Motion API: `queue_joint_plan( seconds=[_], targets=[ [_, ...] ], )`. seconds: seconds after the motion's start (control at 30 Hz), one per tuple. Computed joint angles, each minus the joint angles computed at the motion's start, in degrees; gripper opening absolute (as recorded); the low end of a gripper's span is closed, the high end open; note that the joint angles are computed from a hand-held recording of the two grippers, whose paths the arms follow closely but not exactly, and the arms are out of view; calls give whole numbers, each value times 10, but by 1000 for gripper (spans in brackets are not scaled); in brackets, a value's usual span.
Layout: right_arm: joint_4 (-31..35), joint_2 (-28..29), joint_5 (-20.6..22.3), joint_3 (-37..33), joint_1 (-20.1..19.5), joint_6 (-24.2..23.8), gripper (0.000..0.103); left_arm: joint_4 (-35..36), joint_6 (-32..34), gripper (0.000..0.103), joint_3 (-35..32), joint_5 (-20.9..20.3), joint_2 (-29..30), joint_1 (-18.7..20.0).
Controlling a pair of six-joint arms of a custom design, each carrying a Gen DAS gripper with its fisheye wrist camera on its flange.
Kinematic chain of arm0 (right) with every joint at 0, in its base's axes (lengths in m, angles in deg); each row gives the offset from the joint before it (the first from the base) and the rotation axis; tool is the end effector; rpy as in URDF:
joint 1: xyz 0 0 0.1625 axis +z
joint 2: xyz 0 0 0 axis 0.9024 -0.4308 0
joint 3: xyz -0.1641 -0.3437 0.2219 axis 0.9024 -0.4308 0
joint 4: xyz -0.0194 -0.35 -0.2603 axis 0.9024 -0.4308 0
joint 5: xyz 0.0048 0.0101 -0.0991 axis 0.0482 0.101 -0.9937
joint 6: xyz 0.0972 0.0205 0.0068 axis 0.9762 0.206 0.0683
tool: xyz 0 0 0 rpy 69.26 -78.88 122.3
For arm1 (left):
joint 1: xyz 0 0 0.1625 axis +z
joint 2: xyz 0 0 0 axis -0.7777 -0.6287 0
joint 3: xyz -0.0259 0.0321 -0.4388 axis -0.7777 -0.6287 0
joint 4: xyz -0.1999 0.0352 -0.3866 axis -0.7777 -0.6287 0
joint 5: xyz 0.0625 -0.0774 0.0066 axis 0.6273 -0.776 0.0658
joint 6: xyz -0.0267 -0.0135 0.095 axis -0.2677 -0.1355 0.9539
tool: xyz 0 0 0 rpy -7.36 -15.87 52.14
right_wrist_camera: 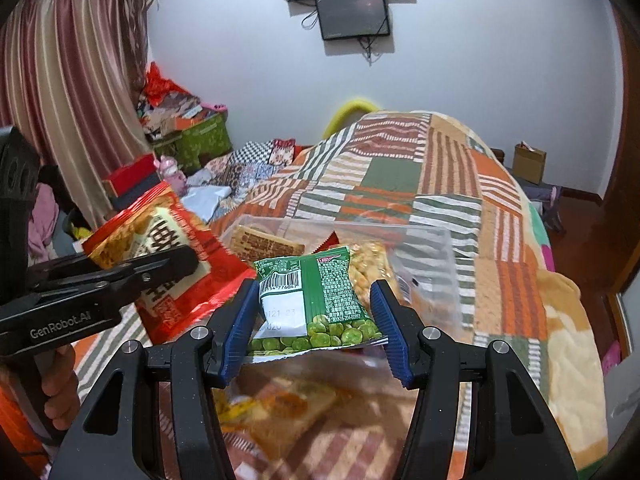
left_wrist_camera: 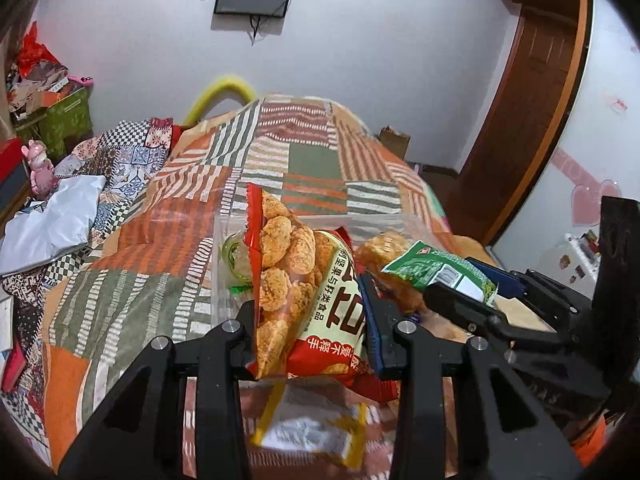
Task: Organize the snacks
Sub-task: 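Carry both bags over the clear box and release them inside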
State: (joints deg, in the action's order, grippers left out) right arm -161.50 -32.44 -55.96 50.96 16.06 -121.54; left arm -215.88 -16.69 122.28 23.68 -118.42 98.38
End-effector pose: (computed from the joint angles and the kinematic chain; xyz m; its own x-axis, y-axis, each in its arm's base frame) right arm 0.0320 -0.5810 0.2083 -0.7484 -0.3544 0.5606 -0.6382 0.6148 -0.4633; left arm -0.2720 -0.5877 -0.0077 -0.8165 0.2278 -0.5305 0.5266 0.6706 -0.5225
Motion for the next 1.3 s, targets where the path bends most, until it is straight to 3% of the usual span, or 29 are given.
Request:
queue_joint_plan(
  seconds=[0.23, 0.63, 0.8, 0.93, 1.17, 1.3],
  targets=[
    [16, 42, -37, -41, 13, -9, 54, 32, 19, 37, -54, 1, 29, 26],
    [13, 70, -51, -67, 20, -25, 54, 32, 53, 39, -95, 7, 56, 41],
    [10, 70, -55, -63, 21, -38, 54, 23, 67, 40, -86, 16, 57, 38],
    [15, 65, -61, -57, 23, -41, 55, 50, 39, 45, -79, 1, 46, 40],
    [29, 49, -56, -48, 20, -30, 63, 36, 38, 58, -58, 5, 35, 31],
    [29, 39, -52, -39, 18, -29, 63, 26, 42, 59, -44, 11, 29, 20]
  ],
)
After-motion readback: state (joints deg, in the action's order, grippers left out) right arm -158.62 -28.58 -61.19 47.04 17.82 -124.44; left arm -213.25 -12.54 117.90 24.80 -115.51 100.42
